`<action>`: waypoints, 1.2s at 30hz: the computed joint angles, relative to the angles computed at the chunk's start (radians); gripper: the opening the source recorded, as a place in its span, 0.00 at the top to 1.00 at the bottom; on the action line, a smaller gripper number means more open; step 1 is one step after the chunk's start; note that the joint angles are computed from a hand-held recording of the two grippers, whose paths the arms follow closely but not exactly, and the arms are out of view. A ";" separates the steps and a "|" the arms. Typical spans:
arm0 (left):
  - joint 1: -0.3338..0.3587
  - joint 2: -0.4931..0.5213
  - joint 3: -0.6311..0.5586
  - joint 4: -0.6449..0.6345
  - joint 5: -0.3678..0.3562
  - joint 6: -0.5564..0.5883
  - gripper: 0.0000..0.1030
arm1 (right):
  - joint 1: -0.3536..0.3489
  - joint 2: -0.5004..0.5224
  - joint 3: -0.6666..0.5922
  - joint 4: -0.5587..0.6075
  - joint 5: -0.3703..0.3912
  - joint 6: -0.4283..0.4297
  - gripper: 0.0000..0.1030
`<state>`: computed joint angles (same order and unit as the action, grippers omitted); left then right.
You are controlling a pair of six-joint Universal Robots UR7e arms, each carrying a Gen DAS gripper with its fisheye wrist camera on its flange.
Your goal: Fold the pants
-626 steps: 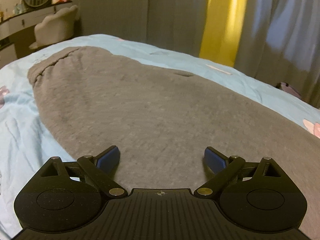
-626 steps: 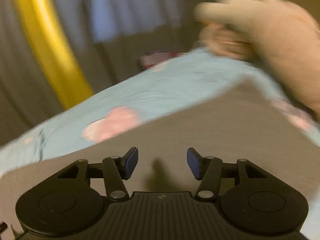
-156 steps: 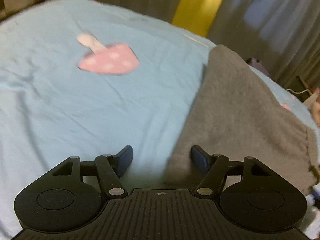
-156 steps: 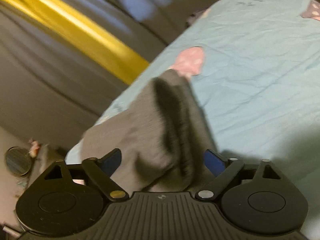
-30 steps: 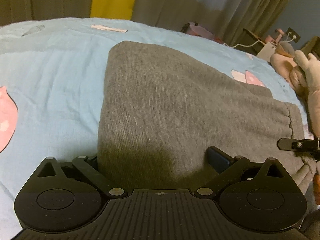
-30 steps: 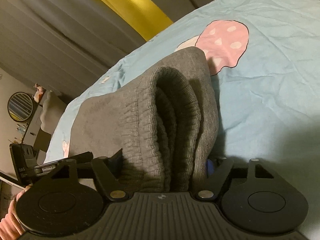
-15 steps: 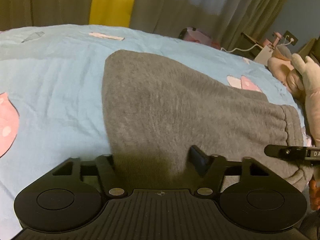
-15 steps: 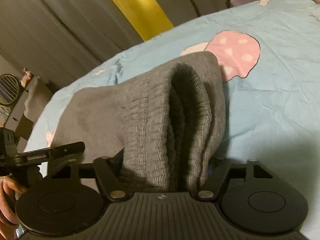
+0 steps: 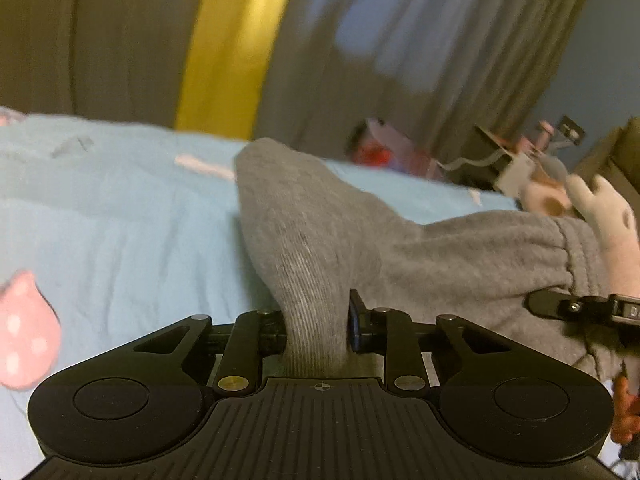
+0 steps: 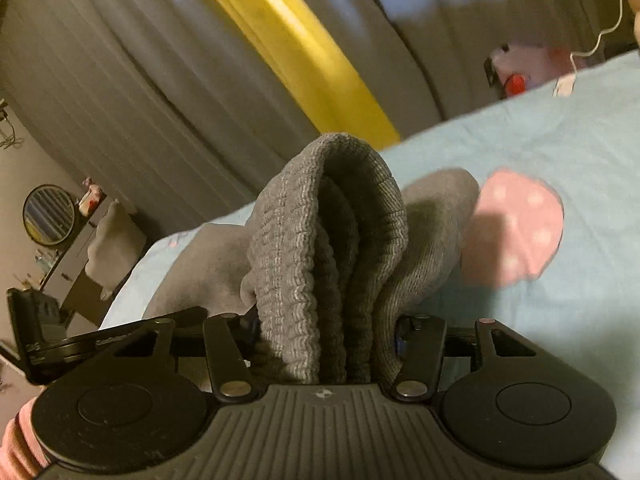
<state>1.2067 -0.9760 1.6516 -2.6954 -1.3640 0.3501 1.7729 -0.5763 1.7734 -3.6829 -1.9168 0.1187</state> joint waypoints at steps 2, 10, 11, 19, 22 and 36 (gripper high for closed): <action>-0.024 0.021 0.013 -0.077 0.096 0.043 0.53 | 0.002 0.007 -0.023 0.004 -0.061 -0.010 0.38; -0.029 -0.052 0.176 -0.116 0.208 0.072 0.08 | 0.039 0.030 0.011 0.059 -0.268 0.001 0.12; -0.025 -0.058 0.200 -0.111 0.231 0.082 0.08 | 0.036 0.025 0.028 0.063 -0.261 0.011 0.11; 0.039 -0.158 0.262 -0.111 0.181 -0.205 0.06 | 0.101 0.058 0.058 -0.042 -0.464 0.081 0.07; 0.034 -0.184 0.296 -0.142 0.226 -0.177 0.06 | 0.104 0.068 0.117 -0.155 -0.390 0.126 0.06; 0.012 -0.145 0.355 -0.235 0.249 -0.110 0.01 | 0.054 0.081 0.169 -0.182 -0.279 0.242 0.48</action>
